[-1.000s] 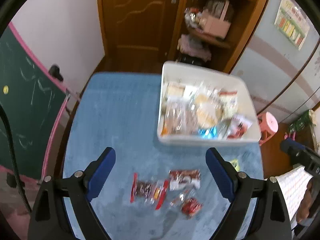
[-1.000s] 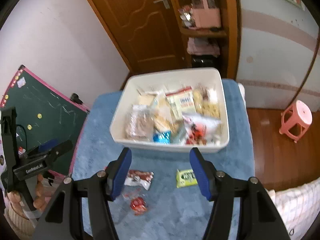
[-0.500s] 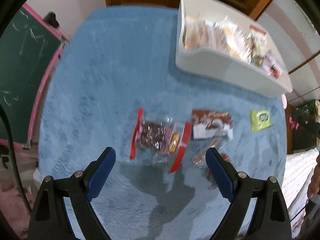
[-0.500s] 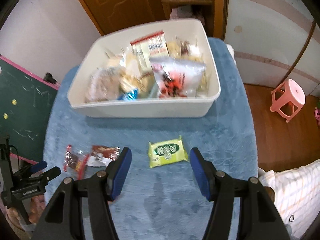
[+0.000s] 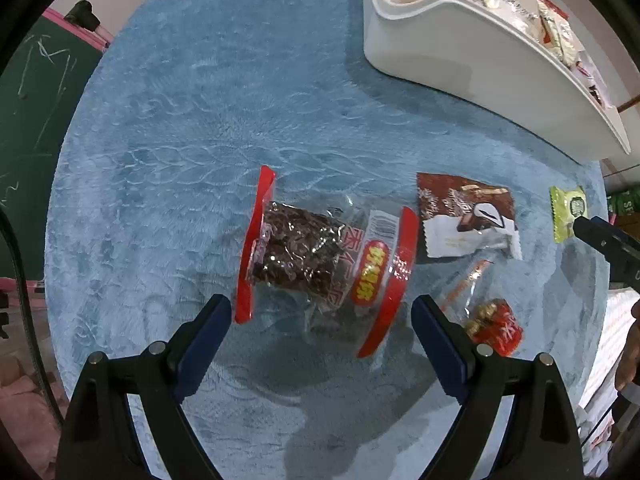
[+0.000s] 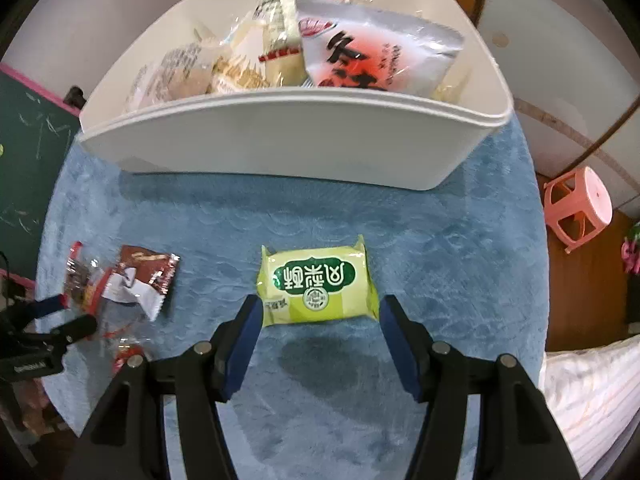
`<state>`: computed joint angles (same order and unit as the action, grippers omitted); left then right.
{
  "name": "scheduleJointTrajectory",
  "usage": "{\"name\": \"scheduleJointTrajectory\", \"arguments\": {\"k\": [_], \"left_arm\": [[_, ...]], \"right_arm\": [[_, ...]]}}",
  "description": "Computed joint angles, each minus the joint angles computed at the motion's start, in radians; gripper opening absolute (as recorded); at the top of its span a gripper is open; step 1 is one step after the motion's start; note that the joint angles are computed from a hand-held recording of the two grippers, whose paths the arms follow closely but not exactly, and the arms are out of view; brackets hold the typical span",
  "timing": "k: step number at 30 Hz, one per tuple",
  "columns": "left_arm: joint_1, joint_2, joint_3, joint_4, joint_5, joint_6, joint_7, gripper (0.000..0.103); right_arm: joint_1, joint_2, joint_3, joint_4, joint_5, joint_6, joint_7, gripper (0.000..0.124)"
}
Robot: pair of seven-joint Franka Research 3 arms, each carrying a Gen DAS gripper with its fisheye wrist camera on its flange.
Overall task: Organize snacks
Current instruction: 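Move both tools back over the remaining snacks on the table, then grasp the red-edged dried-fruit pack with the left gripper while the right grasps the green sachet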
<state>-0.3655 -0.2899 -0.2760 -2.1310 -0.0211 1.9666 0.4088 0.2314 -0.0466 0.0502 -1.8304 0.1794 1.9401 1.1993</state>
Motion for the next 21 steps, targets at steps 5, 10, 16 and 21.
{"name": "scheduleJointTrajectory", "arguments": {"k": [5, 10, 16, 21], "left_arm": [[0.004, 0.005, 0.008, -0.015, -0.009, 0.006, 0.011, 0.091], [0.019, 0.027, 0.020, -0.007, -0.017, 0.008, 0.033, 0.091], [0.025, 0.054, 0.012, 0.007, 0.001, 0.014, 0.033, 0.093], [0.030, 0.068, 0.004, 0.018, 0.034, 0.011, 0.010, 0.086]], "right_arm": [[0.012, 0.005, 0.010, -0.024, -0.042, 0.037, -0.010, 0.070], [0.018, 0.036, 0.011, -0.012, -0.037, 0.024, -0.015, 0.073], [0.028, 0.020, 0.015, -0.056, -0.059, 0.081, -0.026, 0.073], [0.030, -0.004, 0.015, -0.089, -0.051, 0.100, -0.041, 0.058]]}}
